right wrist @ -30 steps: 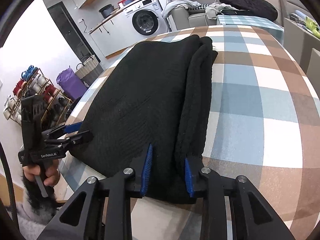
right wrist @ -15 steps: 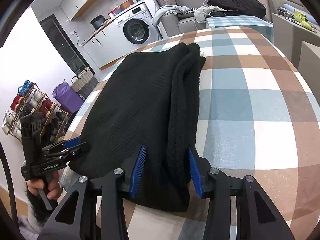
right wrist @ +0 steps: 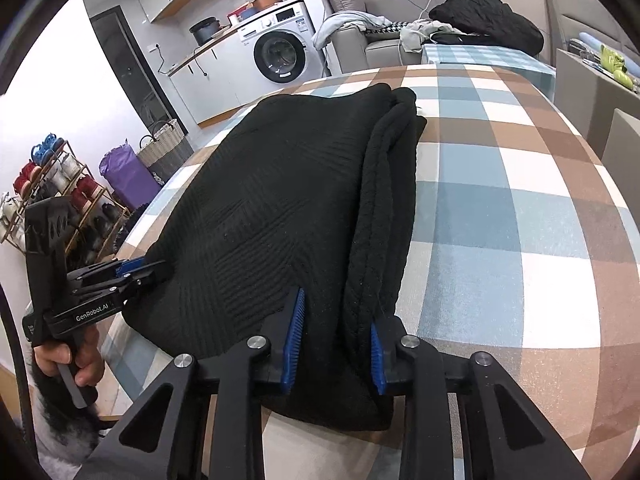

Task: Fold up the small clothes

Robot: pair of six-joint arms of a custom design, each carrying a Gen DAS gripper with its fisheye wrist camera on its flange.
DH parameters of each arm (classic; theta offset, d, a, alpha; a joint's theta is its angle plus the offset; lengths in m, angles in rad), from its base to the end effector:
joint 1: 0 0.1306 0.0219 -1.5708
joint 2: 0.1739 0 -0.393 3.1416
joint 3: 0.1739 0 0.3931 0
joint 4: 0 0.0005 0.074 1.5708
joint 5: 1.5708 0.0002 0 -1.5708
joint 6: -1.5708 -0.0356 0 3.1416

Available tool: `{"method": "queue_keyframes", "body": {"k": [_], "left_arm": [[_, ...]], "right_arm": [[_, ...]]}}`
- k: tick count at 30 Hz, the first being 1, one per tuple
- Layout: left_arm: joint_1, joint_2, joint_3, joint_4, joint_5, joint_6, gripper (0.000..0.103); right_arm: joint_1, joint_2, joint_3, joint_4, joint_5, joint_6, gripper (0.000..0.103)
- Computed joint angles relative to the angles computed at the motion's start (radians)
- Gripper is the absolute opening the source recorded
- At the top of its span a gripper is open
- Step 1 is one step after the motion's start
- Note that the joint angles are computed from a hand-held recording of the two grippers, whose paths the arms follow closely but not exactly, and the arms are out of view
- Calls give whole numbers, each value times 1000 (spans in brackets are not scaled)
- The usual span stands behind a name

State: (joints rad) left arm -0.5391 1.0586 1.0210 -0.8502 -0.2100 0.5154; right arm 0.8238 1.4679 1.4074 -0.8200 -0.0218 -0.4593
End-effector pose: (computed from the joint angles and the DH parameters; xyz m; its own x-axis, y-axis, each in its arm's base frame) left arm 0.3063 -0.1752 0.4020 -0.7710 -0.1005 -0.6288 0.0105 0.9853 -0.1704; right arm 0.3475 0.3757 0.4142 -0.7990 -0.2105 -0.5633 -0.4337 0.8506 0.2973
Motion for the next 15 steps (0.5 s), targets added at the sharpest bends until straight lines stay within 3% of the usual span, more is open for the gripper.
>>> {"method": "queue_keyframes", "body": {"k": [15], "left_arm": [[85, 60, 34, 41, 20, -46, 23]], "right_arm": [[7, 57, 66, -25, 30, 5, 28]]}}
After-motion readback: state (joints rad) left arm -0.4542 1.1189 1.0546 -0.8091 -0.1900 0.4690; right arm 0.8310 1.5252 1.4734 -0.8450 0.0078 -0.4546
